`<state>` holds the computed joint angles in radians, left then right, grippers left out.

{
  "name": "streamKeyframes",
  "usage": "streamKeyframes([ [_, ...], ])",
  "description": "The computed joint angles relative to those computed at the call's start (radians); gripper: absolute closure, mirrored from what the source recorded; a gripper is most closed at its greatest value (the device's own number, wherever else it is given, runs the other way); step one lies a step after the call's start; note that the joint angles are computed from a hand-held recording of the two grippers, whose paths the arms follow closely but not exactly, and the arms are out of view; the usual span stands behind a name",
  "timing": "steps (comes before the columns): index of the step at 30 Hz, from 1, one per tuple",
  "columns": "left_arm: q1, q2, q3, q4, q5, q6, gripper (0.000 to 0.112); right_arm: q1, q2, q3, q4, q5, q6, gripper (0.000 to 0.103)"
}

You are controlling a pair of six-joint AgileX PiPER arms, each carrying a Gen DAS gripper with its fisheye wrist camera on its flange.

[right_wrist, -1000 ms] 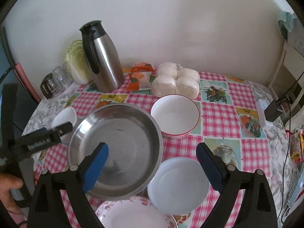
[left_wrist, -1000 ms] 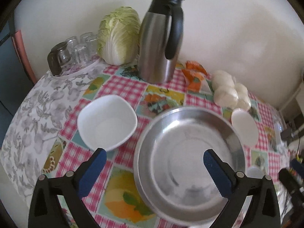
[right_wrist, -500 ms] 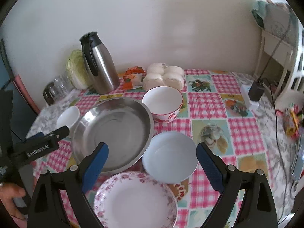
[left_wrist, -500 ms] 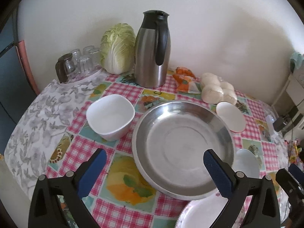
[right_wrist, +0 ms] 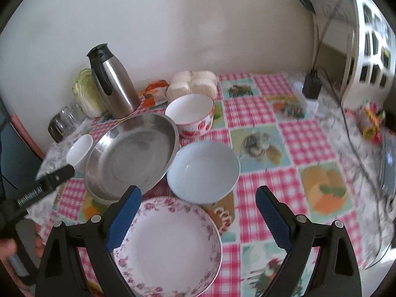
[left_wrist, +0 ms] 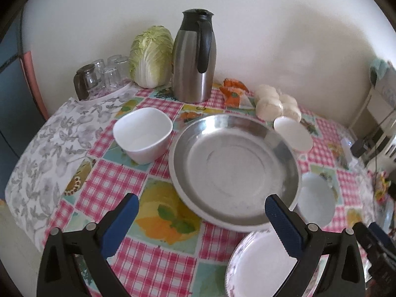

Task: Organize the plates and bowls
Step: 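Grasp the rim of the white floral plate with the left gripper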

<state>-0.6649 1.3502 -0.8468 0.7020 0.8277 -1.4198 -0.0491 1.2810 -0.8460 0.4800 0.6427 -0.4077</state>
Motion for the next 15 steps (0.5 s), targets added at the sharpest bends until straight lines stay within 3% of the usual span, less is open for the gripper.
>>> streamKeyframes([
  [7,-0.031,0.051,-0.014,-0.118,-0.015,0.107,0.009,-0.008,0.018,0.041,-0.085,0.004,0.076,0.009],
  [12,-0.005,0.101,-0.025,-0.253,-0.046,0.226,0.011,-0.031,0.051,0.049,-0.034,0.028,0.018,0.009],
  [15,0.034,0.13,-0.025,-0.374,-0.086,0.33,0.019,-0.021,0.08,0.047,-0.064,0.031,0.04,0.01],
])
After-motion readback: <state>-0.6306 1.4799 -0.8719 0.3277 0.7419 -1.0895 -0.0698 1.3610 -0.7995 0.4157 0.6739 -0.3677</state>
